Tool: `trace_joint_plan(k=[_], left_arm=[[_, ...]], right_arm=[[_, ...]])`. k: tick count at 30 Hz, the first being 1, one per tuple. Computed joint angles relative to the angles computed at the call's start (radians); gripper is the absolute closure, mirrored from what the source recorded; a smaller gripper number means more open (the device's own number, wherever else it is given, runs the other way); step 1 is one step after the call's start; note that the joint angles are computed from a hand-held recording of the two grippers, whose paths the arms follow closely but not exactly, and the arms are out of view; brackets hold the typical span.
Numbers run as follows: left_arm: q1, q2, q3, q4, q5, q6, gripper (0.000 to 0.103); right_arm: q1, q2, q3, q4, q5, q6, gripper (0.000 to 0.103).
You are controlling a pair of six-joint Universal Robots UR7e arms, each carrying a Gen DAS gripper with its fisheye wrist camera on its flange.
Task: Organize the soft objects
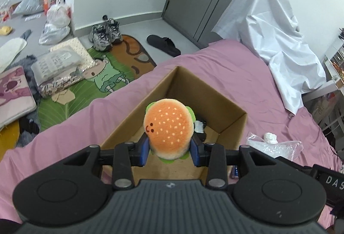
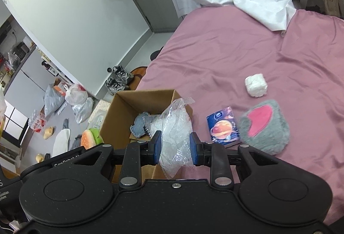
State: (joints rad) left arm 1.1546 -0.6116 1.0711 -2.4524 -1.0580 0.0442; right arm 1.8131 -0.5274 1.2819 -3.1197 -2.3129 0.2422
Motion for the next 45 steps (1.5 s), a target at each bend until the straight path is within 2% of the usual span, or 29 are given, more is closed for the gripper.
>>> trace_joint_plan(k=[8, 10, 12, 14, 22, 25, 26, 27, 31, 34, 36, 40, 43, 45], left_arm=[[0.02, 0.019, -0.047, 0.041, -0.017, -0.029, 0.062], [0.025, 0.02, -0.055, 0.043, -0.027, -0.043, 0.055], [0.03, 0.021, -0.065, 0.05, -0.044, -0.057, 0.043], [0.033, 0.021, -0.066, 0.043, -0.049, -0.061, 0.04], [0.037, 0.025, -0.078, 0.039, -0.058, -0.075, 0.037], [0.036, 0.028, -0.081, 0.039, -0.041, -0.091, 0.031], [0.034, 0.028, -0.08, 0.038, -0.035, -0.091, 0.029], [0.033, 0.029, -0.079, 0.036, -0.032, -0.084, 0.028], [0.024, 0.03, -0.068, 0.026, -0.01, -0.064, 0.027], [0.016, 0.026, -0.044, -0.008, 0.005, -0.047, 0.02], [0.008, 0.023, -0.022, -0.042, 0.025, -0.03, 0.016], [-0.009, 0.02, 0.002, -0.077, 0.057, 0.002, 0.012], [-0.027, 0.013, 0.024, -0.086, 0.112, 0.003, 0.006], [-0.033, 0.002, 0.042, -0.09, 0.112, 0.007, 0.005]], right_arm=[[-0.006, 0.053, -0.076, 0.02, 0.008, -0.01, 0.076], [-0.006, 0.068, -0.101, 0.022, 0.01, -0.02, 0.076], [-0.005, 0.083, -0.129, 0.03, 0.012, -0.025, 0.076], [-0.004, 0.097, -0.156, 0.037, 0.011, -0.035, 0.076], [-0.009, 0.143, -0.238, 0.07, 0.067, -0.041, 0.075], [-0.017, 0.14, -0.244, 0.095, 0.115, -0.011, 0.066], [-0.018, 0.139, -0.243, 0.095, 0.114, -0.006, 0.055], [-0.015, 0.141, -0.244, 0.088, 0.098, -0.006, 0.051], [-0.011, 0.116, -0.202, 0.063, 0.086, -0.02, 0.05], [-0.007, 0.093, -0.161, 0.036, 0.072, -0.03, 0.046], [-0.004, 0.078, -0.133, 0.009, 0.066, -0.055, 0.038], [-0.003, 0.045, -0.074, -0.021, 0.049, -0.074, 0.032], [-0.005, 0.01, -0.016, -0.047, 0.05, -0.071, 0.025], [-0.006, -0.009, 0.013, -0.059, 0.047, -0.074, 0.02]])
